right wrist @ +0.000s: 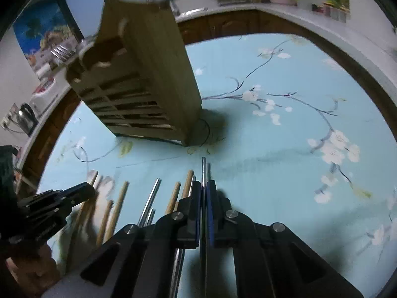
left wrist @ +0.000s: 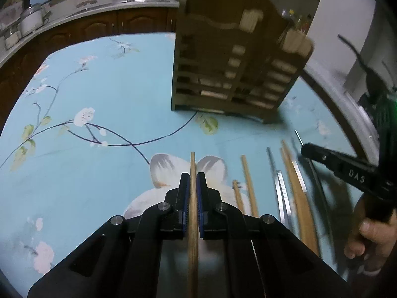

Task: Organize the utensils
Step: 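Grasp a wooden chopstick with the left tool while the right tool grasps a metal chopstick, then lift both chopsticks and lower them into the wooden holder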

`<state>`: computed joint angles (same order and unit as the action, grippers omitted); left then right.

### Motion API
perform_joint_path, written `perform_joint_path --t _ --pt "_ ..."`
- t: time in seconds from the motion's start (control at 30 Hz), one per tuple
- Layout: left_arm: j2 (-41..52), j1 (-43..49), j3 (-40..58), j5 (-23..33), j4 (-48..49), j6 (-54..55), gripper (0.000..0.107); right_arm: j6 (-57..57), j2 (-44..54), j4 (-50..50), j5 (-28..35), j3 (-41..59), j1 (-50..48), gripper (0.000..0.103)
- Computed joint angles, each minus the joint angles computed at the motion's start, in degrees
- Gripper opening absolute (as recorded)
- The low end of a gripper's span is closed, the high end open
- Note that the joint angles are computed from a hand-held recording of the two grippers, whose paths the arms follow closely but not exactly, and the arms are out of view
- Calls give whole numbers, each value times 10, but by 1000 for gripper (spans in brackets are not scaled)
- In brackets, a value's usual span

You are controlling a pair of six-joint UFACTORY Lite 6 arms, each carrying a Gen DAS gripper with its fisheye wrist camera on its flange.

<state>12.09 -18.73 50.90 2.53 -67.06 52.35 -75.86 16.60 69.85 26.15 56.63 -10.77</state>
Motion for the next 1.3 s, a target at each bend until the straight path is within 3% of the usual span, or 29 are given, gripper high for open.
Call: perform_joint_path --t 0.07,0.13,0.4,0.57,0.83,1.3 --pt "-50 10 -27 17 -66 64 5 -32 -37 26 28 -31 -18 5" --pt "-104 17 -50 31 -58 50 5 -40 -86 24 51 -60 -39 5" --pt "-300 31 -99 82 208 -232 5 -9 -255 -6 178 -96 -132 5" --pt "-352 45 -92 113 242 -271 5 2 -311 3 227 -85 -161 5" --pt "-383 41 -81 108 320 -343 5 -9 -328 54 225 -61 -150 5" --pt "-310 79 40 128 195 -221 5 -130 -268 245 178 -33 -94 5"
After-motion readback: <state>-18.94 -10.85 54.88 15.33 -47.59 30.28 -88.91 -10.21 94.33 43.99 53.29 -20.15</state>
